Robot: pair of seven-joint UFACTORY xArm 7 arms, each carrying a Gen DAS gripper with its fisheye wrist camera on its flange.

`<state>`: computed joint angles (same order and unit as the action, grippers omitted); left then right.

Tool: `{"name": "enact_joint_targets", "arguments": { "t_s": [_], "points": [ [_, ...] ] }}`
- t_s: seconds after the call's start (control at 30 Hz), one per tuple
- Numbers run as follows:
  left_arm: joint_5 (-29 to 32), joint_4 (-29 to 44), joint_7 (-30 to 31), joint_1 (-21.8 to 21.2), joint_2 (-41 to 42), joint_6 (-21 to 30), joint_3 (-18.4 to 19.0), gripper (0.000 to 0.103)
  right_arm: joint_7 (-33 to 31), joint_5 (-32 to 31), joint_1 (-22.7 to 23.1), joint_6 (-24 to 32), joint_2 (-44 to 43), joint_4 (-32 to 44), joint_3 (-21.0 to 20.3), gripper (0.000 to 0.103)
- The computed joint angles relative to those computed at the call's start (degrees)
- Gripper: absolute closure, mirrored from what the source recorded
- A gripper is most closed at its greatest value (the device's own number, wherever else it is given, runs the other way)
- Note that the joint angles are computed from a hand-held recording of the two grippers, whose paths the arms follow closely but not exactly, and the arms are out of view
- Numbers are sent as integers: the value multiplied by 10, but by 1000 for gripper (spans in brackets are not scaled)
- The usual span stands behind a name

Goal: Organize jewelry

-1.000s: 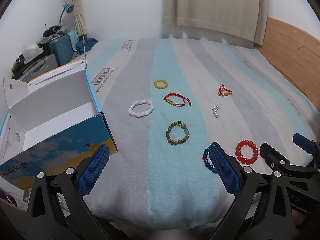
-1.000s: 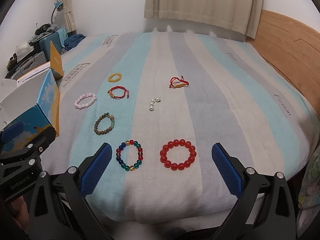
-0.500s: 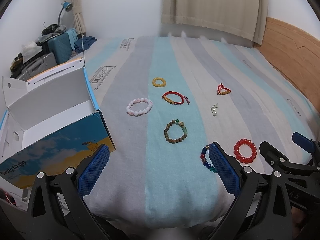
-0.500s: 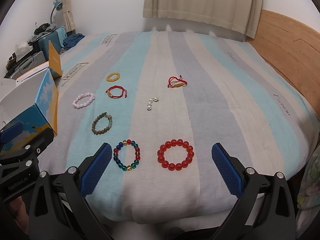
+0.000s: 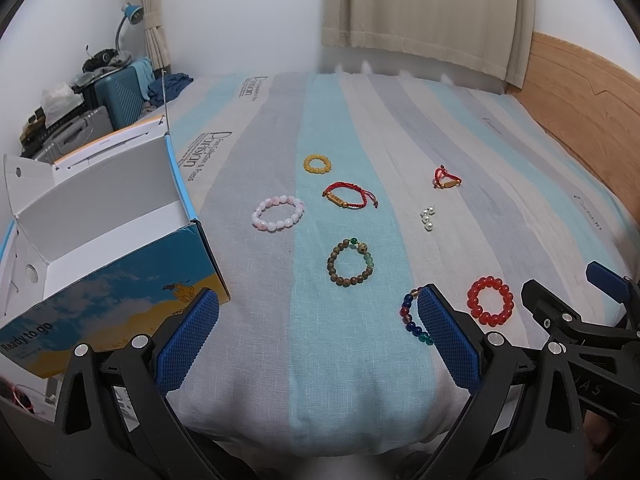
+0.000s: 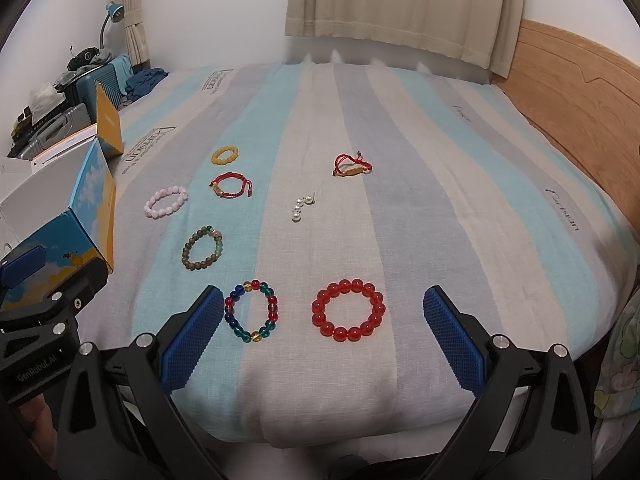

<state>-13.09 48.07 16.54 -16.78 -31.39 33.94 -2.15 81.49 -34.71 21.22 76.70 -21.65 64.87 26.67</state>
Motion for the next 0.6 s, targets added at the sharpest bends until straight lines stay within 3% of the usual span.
{"name": "enact_joint_targets", "arguments": {
  "t_s": [0.27,0.6],
  "points": [
    [-2,9,11,-10,35,9,-8,6,-24,15,-1,4,-11,-14,-16,7],
    [-5,30,5,-25,108,10,-34,6,-82,79,-28,-39,-46,-80,-64,7]
  ]
}}
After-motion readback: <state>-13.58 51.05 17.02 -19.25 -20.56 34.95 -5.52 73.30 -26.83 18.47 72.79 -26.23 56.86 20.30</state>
